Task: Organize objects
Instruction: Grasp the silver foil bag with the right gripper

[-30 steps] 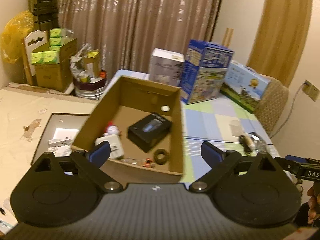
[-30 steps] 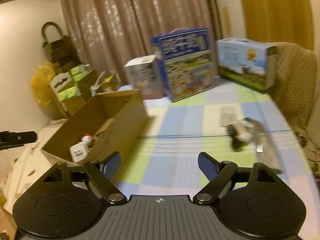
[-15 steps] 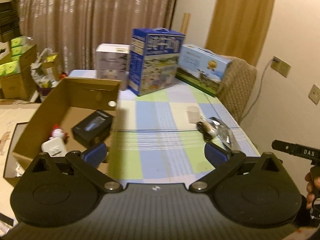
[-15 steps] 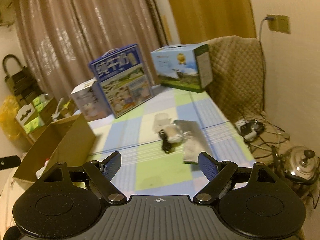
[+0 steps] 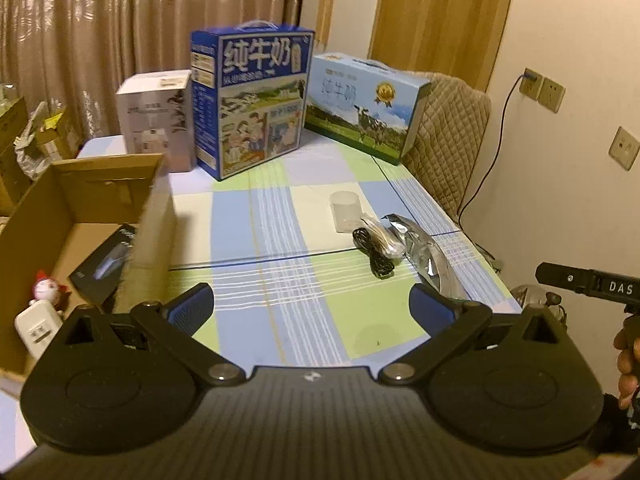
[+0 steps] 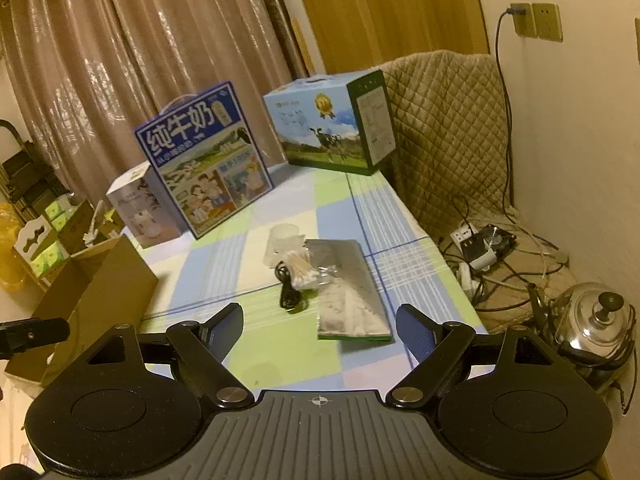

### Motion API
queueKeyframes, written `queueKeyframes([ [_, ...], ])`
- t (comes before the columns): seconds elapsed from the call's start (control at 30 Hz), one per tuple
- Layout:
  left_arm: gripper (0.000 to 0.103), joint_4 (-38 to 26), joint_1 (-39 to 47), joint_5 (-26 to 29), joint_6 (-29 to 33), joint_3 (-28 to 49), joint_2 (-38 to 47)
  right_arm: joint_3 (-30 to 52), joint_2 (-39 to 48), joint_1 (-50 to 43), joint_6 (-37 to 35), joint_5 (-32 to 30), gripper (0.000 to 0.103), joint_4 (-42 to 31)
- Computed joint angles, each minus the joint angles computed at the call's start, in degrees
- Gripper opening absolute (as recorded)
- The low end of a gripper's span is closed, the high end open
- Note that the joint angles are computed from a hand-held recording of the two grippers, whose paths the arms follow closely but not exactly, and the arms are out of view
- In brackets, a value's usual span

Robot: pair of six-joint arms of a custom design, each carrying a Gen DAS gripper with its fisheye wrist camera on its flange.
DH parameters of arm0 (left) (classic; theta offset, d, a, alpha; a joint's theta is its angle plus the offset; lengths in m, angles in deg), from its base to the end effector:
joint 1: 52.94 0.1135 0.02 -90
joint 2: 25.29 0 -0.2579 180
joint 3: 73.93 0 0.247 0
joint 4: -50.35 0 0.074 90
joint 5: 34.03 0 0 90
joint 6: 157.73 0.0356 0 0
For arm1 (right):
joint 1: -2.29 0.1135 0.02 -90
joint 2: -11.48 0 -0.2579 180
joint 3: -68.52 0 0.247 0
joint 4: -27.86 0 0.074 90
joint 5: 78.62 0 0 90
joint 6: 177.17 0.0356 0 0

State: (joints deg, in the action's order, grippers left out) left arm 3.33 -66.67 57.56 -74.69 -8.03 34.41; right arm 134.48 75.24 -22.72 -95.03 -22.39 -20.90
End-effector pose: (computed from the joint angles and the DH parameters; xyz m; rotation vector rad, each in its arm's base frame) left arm 0.2119 -0.0528 0.2912 0.1499 2.2877 -0.2197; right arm 0.2114 -0.0768 0.2791 0.0659 2.2476 0.3983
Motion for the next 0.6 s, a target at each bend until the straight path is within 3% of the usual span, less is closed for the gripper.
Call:
queueKeyframes([
  [0.17, 0.102, 6.9, -2.2, -1.4, -0.4, 0.1, 8.2, 1.4, 7.9, 3.5, 0.6, 2.7, 0.081, 4.9],
  [0.6, 0.102, 21.4, -0.4, 1.3, 0.9, 3.9, 31.3, 9.7, 31.4, 13.2, 2.2, 11.7, 0.081, 18.7],
])
